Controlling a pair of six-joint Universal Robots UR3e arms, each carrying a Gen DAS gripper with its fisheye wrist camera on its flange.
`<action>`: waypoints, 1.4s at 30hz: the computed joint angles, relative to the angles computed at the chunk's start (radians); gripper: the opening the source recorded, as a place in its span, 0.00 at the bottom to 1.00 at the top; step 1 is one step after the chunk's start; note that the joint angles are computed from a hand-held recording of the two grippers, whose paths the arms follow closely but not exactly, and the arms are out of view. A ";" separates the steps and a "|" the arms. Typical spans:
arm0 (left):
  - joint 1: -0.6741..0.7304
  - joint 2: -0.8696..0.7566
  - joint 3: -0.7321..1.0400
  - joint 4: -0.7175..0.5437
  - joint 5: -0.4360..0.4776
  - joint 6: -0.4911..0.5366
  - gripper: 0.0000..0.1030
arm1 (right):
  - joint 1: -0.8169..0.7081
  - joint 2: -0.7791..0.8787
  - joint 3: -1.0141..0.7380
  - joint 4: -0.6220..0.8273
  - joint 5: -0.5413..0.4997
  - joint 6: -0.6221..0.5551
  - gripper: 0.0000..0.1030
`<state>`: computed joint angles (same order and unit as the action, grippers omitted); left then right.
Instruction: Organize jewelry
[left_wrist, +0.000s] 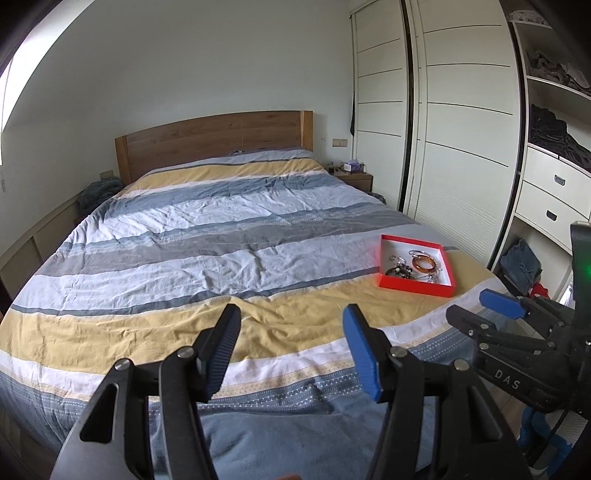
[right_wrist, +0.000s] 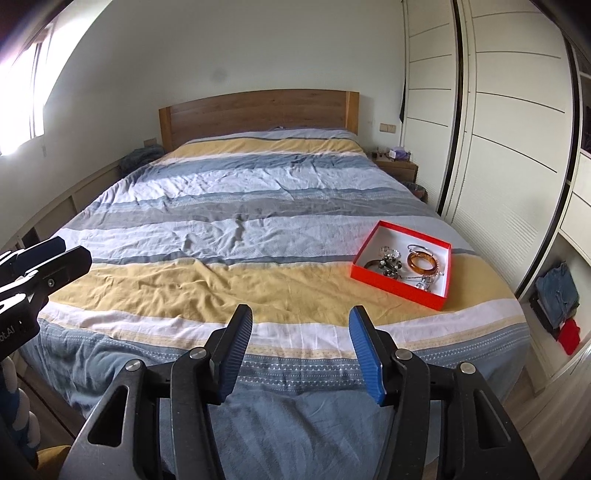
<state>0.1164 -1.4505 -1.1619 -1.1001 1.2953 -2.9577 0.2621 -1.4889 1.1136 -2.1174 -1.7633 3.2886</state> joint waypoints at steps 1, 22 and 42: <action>0.001 0.003 -0.001 -0.001 -0.002 0.000 0.54 | 0.005 -0.001 0.000 0.000 -0.005 0.001 0.53; -0.013 0.011 -0.001 -0.024 0.012 -0.002 0.62 | 0.015 -0.011 0.030 -0.021 -0.042 0.027 0.74; 0.029 -0.015 -0.027 -0.014 -0.014 0.027 0.62 | 0.016 0.013 0.027 -0.021 -0.039 0.036 0.76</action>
<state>0.1455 -1.4659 -1.1892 -1.1139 1.2813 -2.9307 0.2780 -1.4759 1.1403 -2.1380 -1.8027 3.3243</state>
